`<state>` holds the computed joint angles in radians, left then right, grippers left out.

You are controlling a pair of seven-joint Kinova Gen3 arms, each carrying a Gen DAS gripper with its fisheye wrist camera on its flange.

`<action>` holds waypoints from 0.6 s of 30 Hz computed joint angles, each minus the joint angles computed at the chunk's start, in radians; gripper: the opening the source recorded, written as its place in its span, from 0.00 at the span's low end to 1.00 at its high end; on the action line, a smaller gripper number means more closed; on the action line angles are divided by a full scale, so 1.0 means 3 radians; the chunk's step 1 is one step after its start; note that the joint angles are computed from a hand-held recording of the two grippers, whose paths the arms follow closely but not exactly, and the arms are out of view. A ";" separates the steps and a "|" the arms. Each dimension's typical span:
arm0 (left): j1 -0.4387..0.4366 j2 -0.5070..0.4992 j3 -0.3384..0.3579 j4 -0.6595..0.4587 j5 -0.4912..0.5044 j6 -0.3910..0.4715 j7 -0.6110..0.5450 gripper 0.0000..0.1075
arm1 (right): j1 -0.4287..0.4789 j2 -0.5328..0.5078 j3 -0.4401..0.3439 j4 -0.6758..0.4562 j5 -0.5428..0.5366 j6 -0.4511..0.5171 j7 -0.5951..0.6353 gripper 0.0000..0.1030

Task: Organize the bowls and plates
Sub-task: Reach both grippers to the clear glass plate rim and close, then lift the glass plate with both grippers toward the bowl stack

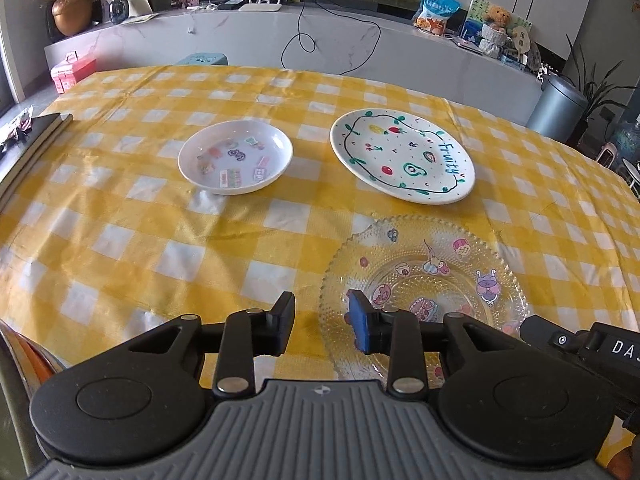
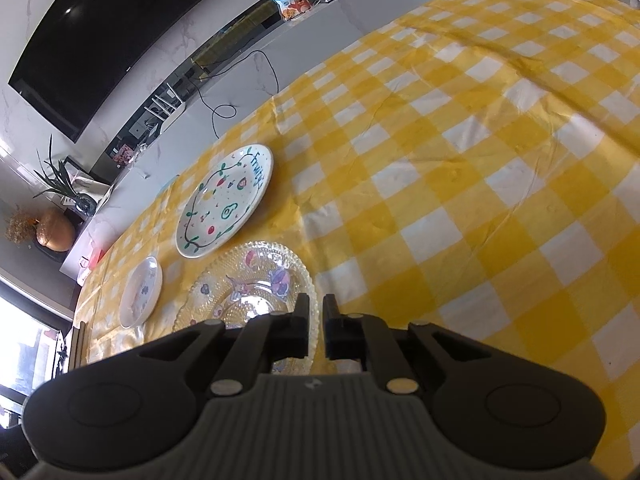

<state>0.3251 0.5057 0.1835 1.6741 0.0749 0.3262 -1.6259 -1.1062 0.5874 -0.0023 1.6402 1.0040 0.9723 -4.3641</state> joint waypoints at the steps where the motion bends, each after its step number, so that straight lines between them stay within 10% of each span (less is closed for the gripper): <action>1: -0.0050 0.0012 0.0056 -0.0009 0.0034 0.0022 -0.0027 0.35 | -0.0005 -0.0002 0.0004 0.0013 0.0020 -0.0014 -0.0015 0.07; 18: -0.0068 0.0025 0.0083 -0.0084 0.0166 0.0120 -0.0079 0.14 | 0.0070 -0.0027 0.0010 0.0190 0.0226 -0.0275 -0.0296 0.06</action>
